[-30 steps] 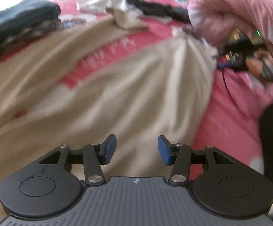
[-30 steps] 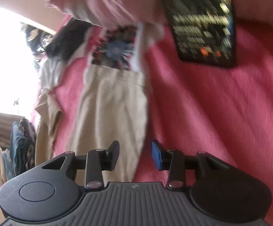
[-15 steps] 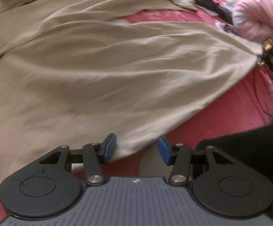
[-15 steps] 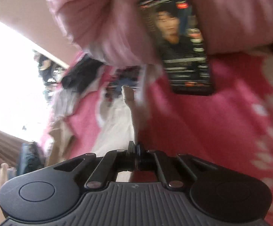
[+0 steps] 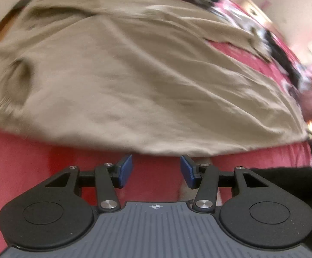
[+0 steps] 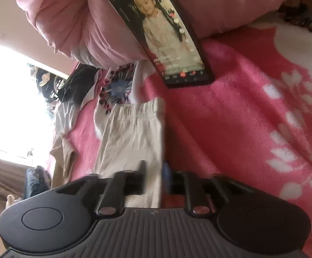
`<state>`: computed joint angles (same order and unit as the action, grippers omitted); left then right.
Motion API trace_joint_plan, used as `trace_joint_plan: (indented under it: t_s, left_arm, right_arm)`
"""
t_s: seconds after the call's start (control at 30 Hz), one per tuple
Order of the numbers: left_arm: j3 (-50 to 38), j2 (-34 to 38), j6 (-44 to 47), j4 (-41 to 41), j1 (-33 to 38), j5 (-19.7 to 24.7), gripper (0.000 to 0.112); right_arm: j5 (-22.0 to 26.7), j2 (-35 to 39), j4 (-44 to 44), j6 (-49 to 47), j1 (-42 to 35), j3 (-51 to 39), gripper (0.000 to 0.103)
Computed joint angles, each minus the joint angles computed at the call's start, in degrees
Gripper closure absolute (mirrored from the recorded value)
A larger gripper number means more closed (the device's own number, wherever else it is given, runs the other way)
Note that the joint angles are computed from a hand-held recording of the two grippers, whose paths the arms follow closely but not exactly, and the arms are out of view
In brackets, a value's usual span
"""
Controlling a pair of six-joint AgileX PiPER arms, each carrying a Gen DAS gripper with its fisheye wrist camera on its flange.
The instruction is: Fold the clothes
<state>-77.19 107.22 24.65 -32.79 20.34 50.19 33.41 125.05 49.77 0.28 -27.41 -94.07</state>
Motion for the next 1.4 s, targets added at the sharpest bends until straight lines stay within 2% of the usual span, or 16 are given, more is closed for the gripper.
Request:
trace_joint_plan:
  t_s: [0.17, 0.27, 0.33, 0.4, 0.47, 0.53, 0.77, 0.87, 0.97, 1.03, 1.1, 1.17, 1.23, 1.3, 1.33, 1.4]
  left_arm:
    - [2.4, 1.7, -6.6, -7.3, 2.9, -3.8, 0.063]
    - [3.5, 2.6, -8.5, -12.3, 3.5, -6.9, 0.063]
    - [4.0, 2.4, -10.0, -12.8, 3.2, -8.6, 0.063]
    - [4.1, 1.9, -12.0, -11.0, 2.2, -9.9, 0.063]
    - [2.8, 1.7, -15.8, -5.6, 0.4, -10.3, 0.068]
    - [1.6, 1.6, -20.0, -0.1, -1.0, -10.4, 0.078]
    - [1.2, -0.1, -29.2, 8.2, -3.5, -12.3, 0.108]
    - [1.2, -3.1, -30.4, 10.6, -3.7, -11.2, 0.11]
    - [0.0, -4.8, -30.7, 12.9, -3.1, -8.0, 0.11]
    - [-0.8, -3.6, -30.4, 14.6, -3.1, -6.6, 0.11]
    - [-1.2, -1.2, -30.2, 16.6, -3.9, -6.3, 0.108]
    - [-1.3, 0.6, -29.9, 17.9, -4.4, -6.4, 0.104]
    - [-0.1, 0.1, -28.1, 16.6, -3.8, -7.6, 0.101]
    - [-0.9, -0.2, -25.5, 15.6, -2.7, -5.2, 0.089]
    - [-1.6, -0.4, -24.1, 15.4, -2.0, -3.3, 0.085]
    - [-2.1, -2.0, -22.4, 17.2, -1.0, 0.3, 0.084]
  right_arm:
    - [4.1, 3.0, 4.1, -1.1, -0.6, -2.7, 0.076]
    - [5.5, 5.0, 2.3, 0.8, 0.0, -6.1, 0.076]
    - [5.3, 5.5, 2.4, 1.5, 0.0, -6.5, 0.082]
    - [5.1, 5.5, 2.2, 1.7, -0.1, -6.3, 0.099]
    - [5.3, 4.9, 3.1, 0.3, -0.2, -5.4, 0.1]
    - [4.8, 4.5, 1.9, -0.3, 0.2, -5.8, 0.1]
    - [2.8, 2.8, -2.2, -0.5, 1.3, -4.6, 0.1]
    - [0.5, -0.9, 0.2, -5.1, 1.3, -0.2, 0.1]
    - [0.6, -4.2, -5.0, -4.1, 2.0, 1.5, 0.101]
    - [3.6, -3.6, -9.7, -0.2, 1.6, 0.2, 0.101]
    - [8.9, 0.1, -16.0, 6.4, 1.5, -4.6, 0.101]
    - [11.4, 1.8, -16.1, 8.7, 0.5, -6.8, 0.102]
    - [12.4, 2.0, -16.6, 10.5, -0.1, -7.9, 0.099]
    - [8.6, -1.7, -24.0, 15.1, 1.2, -4.9, 0.084]
    - [5.3, -4.4, -28.5, 17.6, 2.1, -2.2, 0.084]
    - [-3.9, -10.7, -38.0, 20.5, 4.8, 4.9, 0.084]
